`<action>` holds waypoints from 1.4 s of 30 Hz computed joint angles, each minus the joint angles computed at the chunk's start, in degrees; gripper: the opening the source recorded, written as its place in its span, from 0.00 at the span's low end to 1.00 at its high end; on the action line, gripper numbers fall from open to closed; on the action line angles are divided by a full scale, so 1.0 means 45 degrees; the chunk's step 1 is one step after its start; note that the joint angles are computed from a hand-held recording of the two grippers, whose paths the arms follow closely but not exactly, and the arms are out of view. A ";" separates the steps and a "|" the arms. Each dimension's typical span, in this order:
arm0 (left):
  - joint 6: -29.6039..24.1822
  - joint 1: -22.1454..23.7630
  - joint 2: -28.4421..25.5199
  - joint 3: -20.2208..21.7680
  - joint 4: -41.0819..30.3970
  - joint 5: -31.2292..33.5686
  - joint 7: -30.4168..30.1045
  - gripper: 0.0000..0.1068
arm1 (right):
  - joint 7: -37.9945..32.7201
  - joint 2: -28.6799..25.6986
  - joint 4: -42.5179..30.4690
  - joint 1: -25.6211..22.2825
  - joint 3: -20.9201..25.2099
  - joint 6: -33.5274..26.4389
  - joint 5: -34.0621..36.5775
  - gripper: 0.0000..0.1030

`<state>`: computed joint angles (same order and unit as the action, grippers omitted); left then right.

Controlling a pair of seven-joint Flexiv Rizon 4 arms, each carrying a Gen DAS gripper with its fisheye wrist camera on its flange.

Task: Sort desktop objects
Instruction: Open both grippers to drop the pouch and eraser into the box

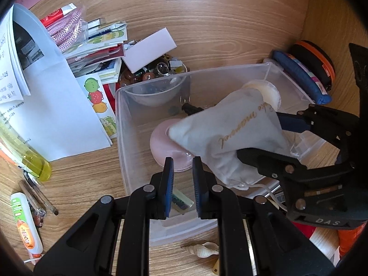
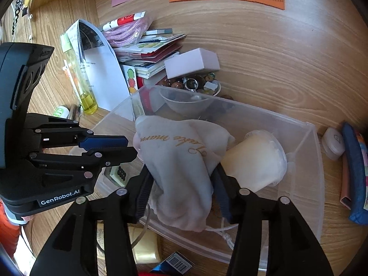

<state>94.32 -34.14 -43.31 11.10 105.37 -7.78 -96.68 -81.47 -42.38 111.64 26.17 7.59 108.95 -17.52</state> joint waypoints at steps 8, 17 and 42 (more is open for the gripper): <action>0.0315 -0.0221 0.0253 0.0202 0.0417 -0.0146 -0.0389 0.25 | -0.0127 0.0120 0.0199 0.0806 -0.0792 0.0650 0.0801 0.70; 0.0813 -0.1968 0.0725 0.1891 0.1163 -0.0677 -0.0870 0.45 | -0.0374 0.0356 0.0437 0.0728 -0.0627 0.1495 0.1142 0.80; 0.5148 -0.1586 0.1872 -0.0382 0.5171 -0.2778 -0.0046 0.77 | -0.1630 0.2192 0.4151 0.2224 -0.1253 0.3124 0.4877 0.97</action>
